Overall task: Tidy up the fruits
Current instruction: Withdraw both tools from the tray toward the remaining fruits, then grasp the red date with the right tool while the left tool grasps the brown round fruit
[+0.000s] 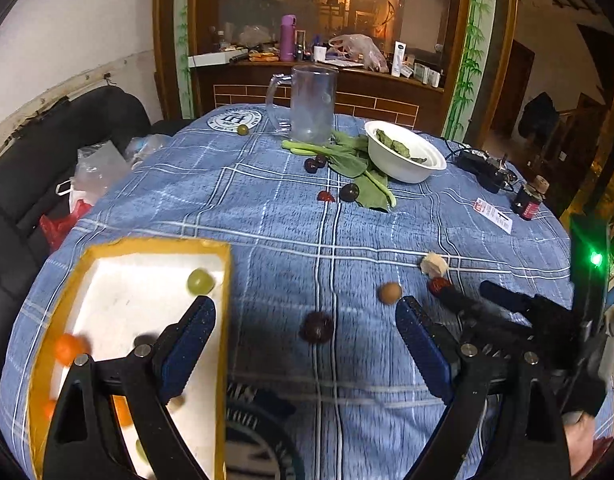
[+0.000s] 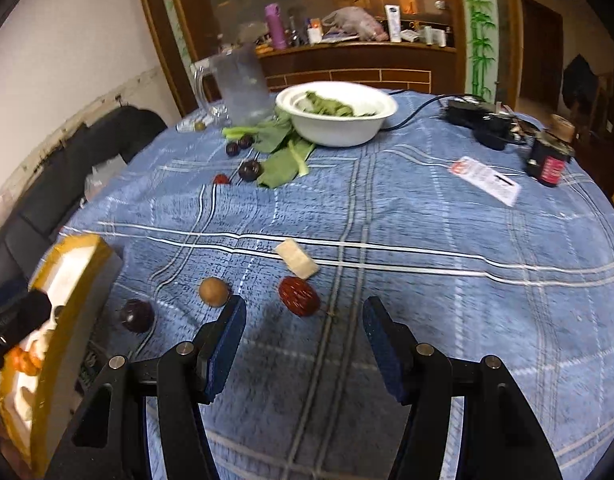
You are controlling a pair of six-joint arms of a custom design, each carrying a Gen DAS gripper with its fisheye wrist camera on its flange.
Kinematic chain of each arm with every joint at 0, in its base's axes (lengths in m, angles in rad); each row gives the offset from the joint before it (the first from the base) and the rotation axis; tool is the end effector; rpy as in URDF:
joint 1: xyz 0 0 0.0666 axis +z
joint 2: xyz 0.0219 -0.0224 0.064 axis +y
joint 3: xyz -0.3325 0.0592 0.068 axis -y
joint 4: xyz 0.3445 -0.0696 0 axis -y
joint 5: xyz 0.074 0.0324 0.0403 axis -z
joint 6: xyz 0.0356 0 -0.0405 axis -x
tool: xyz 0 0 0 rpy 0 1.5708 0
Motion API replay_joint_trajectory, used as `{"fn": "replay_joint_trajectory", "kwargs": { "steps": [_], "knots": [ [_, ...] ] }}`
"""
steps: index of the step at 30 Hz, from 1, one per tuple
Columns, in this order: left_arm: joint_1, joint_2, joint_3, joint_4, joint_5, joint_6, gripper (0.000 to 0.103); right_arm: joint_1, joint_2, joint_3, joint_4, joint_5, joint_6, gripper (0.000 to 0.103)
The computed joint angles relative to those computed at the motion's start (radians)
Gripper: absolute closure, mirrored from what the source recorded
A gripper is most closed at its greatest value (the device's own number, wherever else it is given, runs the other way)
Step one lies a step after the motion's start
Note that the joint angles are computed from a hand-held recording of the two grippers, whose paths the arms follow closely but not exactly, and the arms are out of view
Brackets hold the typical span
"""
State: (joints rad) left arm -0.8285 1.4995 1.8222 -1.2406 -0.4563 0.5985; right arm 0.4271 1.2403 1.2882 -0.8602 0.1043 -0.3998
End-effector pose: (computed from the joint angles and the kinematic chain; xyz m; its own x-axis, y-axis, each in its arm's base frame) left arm 0.3202 -0.3264 0.4921 -0.7144 0.0306 -0.6991 0.0945 0.9941 -0.0531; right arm 0.3635 0.1609 0.4041 -0.7436 0.0869 -0.6630 -0.0623 0.9782 0.1981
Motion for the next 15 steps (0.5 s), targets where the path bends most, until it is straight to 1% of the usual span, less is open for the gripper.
{"fn": "replay_joint_trajectory", "kwargs": {
  "steps": [4, 7, 8, 9, 10, 11, 14, 15],
  "knots": [
    [0.008, 0.040, 0.021, 0.024, 0.025, -0.041, 0.013, 0.008, 0.058, 0.028, 0.002, 0.012, 0.026, 0.038],
    [0.005, 0.073, 0.042, 0.020, 0.022, -0.069, 0.018, 0.011, 0.077, 0.032, 0.005, 0.016, 0.037, 0.039],
    [0.006, 0.083, 0.047, 0.018, 0.026, -0.072, 0.019, 0.010, 0.084, 0.037, -0.001, 0.010, 0.039, 0.043],
    [0.006, 0.088, 0.047, 0.020, 0.032, -0.073, 0.019, 0.009, 0.085, 0.037, 0.000, 0.006, 0.041, 0.052],
    [0.008, 0.094, 0.049, 0.020, 0.041, -0.072, 0.020, 0.008, 0.087, 0.038, -0.001, 0.006, 0.042, 0.055],
    [0.009, 0.099, 0.052, 0.019, 0.043, -0.072, 0.021, 0.008, 0.093, 0.043, -0.007, 0.004, 0.041, 0.062],
    [0.012, 0.109, 0.056, 0.016, 0.052, -0.070, 0.021, 0.007, 0.096, 0.046, -0.009, 0.002, 0.046, 0.074],
    [0.015, 0.111, 0.056, 0.016, 0.062, -0.067, 0.021, 0.005, 0.094, 0.043, -0.006, -0.001, 0.045, 0.076]
  ]
}}
